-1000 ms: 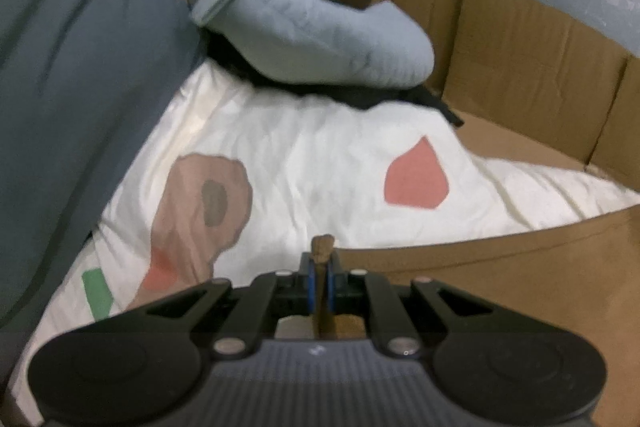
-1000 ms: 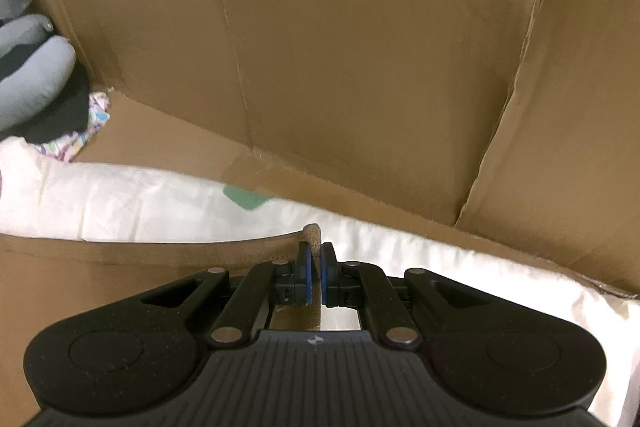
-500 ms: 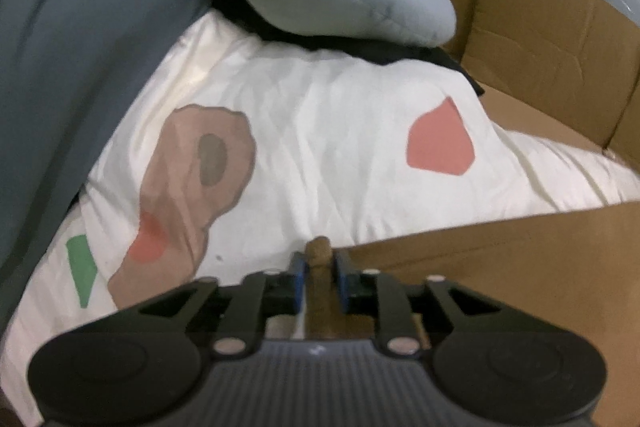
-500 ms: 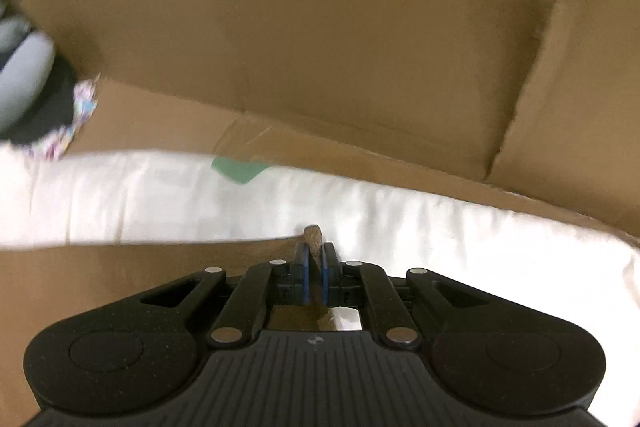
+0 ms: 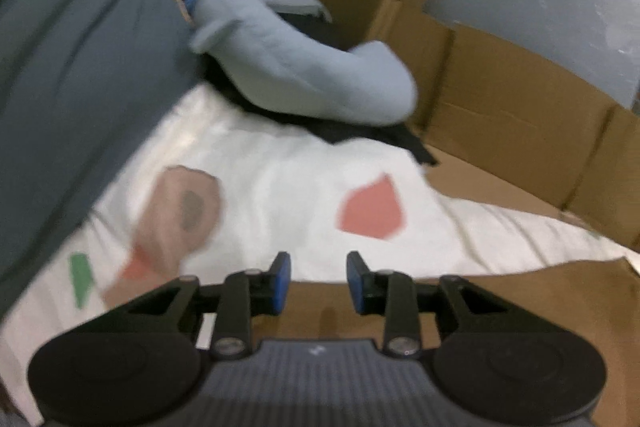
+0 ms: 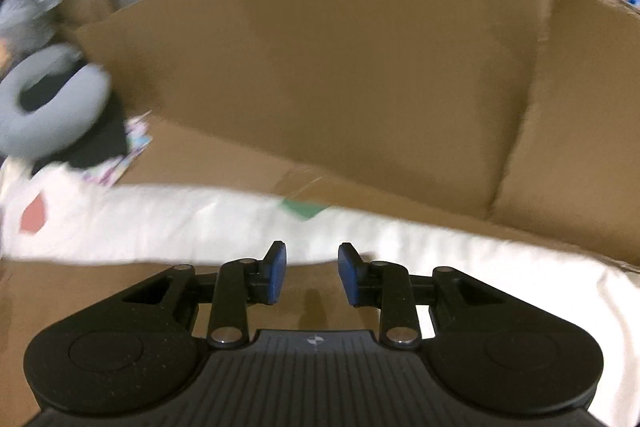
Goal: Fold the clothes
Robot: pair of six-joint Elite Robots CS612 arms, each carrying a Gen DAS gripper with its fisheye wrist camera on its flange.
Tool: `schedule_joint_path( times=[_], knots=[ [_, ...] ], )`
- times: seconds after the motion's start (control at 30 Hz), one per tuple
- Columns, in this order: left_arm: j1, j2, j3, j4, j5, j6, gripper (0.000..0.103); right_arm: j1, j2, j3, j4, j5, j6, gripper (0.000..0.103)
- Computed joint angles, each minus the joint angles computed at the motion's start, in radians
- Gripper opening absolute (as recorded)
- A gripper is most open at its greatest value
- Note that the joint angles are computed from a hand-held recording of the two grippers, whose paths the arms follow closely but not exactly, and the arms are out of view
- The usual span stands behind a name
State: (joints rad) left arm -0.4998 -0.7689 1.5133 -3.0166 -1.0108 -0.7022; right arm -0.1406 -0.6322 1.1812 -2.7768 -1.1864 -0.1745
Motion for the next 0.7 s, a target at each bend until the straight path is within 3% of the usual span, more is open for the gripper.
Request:
schedule_joint_path(
  times=[0.2, 0.33, 0.4, 0.57, 0.7],
  knots=[
    [-0.027, 0.019, -0.005, -0.015, -0.056, -0.039, 0.033, 0.019, -0.039, 0.090, -0.039, 0.020, -0.114, 0.036],
    [-0.021, 0.042, -0.028, 0.009, -0.122, -0.068, 0.033, 0.034, -0.053, 0.116, 0.014, -0.020, -0.180, 0.035],
    [-0.017, 0.053, -0.040, 0.031, -0.130, -0.071, 0.032, 0.044, -0.041, 0.108, 0.034, -0.046, -0.183, 0.035],
    [-0.011, 0.070, -0.058, 0.038, -0.128, 0.006, 0.032, 0.065, -0.011, 0.082, 0.029, -0.100, -0.162, 0.035],
    [-0.016, 0.068, -0.065, 0.055, -0.100, -0.010, 0.033, 0.081, -0.002, 0.061, 0.015, -0.166, -0.095, 0.035]
  ],
)
